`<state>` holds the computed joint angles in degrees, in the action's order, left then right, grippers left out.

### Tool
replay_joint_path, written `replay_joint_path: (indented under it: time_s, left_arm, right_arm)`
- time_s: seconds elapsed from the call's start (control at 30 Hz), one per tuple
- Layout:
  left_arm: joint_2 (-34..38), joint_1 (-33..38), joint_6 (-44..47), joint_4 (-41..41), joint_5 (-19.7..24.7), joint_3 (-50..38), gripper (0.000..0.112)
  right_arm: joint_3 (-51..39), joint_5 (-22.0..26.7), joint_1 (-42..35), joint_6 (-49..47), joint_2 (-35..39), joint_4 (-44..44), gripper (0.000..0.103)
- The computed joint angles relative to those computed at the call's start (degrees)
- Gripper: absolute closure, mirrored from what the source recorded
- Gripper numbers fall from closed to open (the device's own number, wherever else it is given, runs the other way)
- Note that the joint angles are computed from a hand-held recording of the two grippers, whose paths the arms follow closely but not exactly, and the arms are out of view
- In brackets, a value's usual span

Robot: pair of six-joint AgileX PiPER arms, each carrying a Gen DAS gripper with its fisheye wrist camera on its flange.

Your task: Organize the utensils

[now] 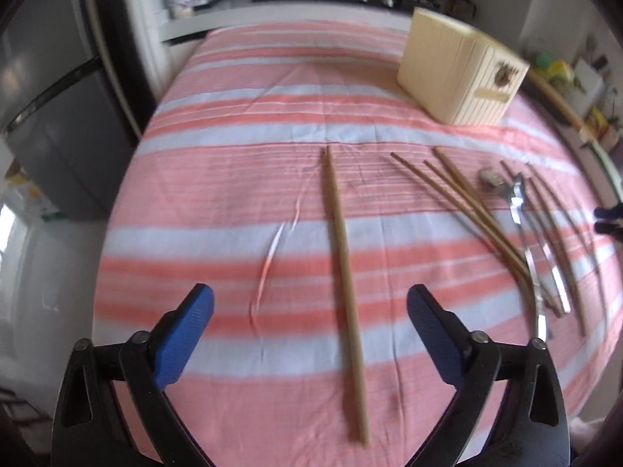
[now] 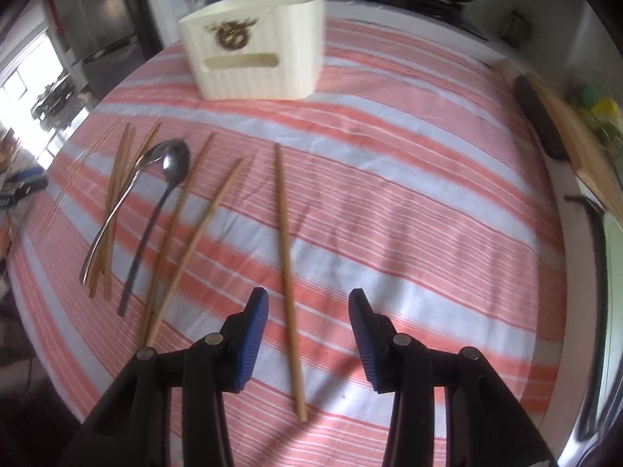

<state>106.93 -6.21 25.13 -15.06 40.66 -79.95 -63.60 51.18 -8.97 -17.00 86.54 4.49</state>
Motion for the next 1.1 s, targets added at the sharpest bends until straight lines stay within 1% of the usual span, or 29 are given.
replay_joint_path:
  time_s: [0.07,0.13,0.2,0.23,0.27,0.37,0.4,0.43,0.47,0.5,0.53,0.57,0.6,0.63,0.73,0.8,0.87,0.97,1.03,1.07,1.1]
  left_arm:
    - [4.28,-1.77,-2.40,3.77,1.67,-5.34,0.023]
    - [8.64,-2.53,-4.62,6.42,3.46,-10.41,0.027]
    - [12.31,-2.28,-5.51,6.66,6.29,-15.33,0.030]
    - [12.73,-1.93,-4.97,5.64,6.33,-15.75,0.030]
    - [13.92,-1.69,-5.08,5.33,7.32,-17.90,0.031]
    - [16.88,-1.72,-6.12,6.12,10.58,-23.71,0.043]
    - [17.47,-1.81,-6.29,6.29,11.41,-25.00,0.050]
    - [18.71,-1.98,-6.45,6.53,13.04,-27.63,0.059]
    - [19.71,-2.21,-6.75,6.88,14.31,-29.72,0.063]
    - [21.05,-2.80,-7.50,7.46,15.39,-32.15,0.073]
    - [22.40,-3.04,-7.48,7.45,16.87,-34.81,0.085]
    - [23.35,-3.26,-7.34,6.96,17.82,-36.52,0.092]
    - [24.80,-3.28,-7.01,5.98,19.31,-39.18,0.104]
    - [25.68,-3.44,-7.41,5.84,19.97,-40.78,0.105]
    - [26.40,-3.79,-9.11,5.87,19.96,-42.44,0.108]
    - [24.11,-3.56,-9.83,5.04,17.80,-39.69,0.108]
    - [20.69,-2.79,-9.11,2.97,15.87,-36.26,0.108]
    - [14.53,-1.65,-6.77,-0.40,12.63,-30.36,0.108]
    - [8.67,-0.50,-3.67,-4.21,10.05,-24.71,0.108]
    - [7.36,-0.24,-2.81,-5.37,9.79,-23.81,0.108]
    - [4.31,0.49,-0.69,-7.84,9.15,-21.13,0.108]
  right_arm:
    - [-3.30,1.69,2.30,-0.13,2.66,-0.61,0.059]
    - [-6.04,1.57,4.53,1.54,5.09,-3.56,0.059]
    - [-8.65,2.21,5.67,2.54,8.13,-4.98,0.060]
    - [-10.10,2.62,5.66,2.50,9.85,-4.92,0.059]
    - [-11.50,2.78,5.55,2.32,11.73,-4.62,0.060]
    - [-16.21,3.37,5.48,2.06,16.99,-3.95,0.061]
    - [-18.05,3.30,5.69,2.21,18.99,-3.93,0.064]
    - [-20.01,3.45,5.93,2.28,20.94,-3.85,0.066]
    - [-22.57,3.83,6.36,2.73,23.35,-4.10,0.070]
    - [-24.90,4.31,6.81,3.15,25.50,-4.30,0.074]
    - [-26.49,4.41,7.18,3.64,26.81,-4.54,0.075]
    - [-28.87,4.36,7.78,4.35,28.46,-4.55,0.084]
    - [-31.36,5.25,8.31,4.67,30.09,-4.47,0.093]
    - [-33.31,5.87,8.93,5.16,31.38,-4.96,0.097]
    - [-37.17,7.25,10.24,7.50,33.71,-6.59,0.098]
    - [-37.08,6.46,10.15,9.48,33.05,-6.25,0.098]
    - [-34.66,3.72,9.52,10.84,29.74,-4.88,0.098]
    - [-30.68,1.23,8.98,10.67,23.01,-2.72,0.098]
    - [-28.22,0.62,9.06,9.86,17.92,-1.68,0.098]
    - [-26.72,0.51,9.23,9.47,15.05,-1.35,0.098]
    - [-27.13,0.83,9.01,8.81,14.16,-1.09,0.098]
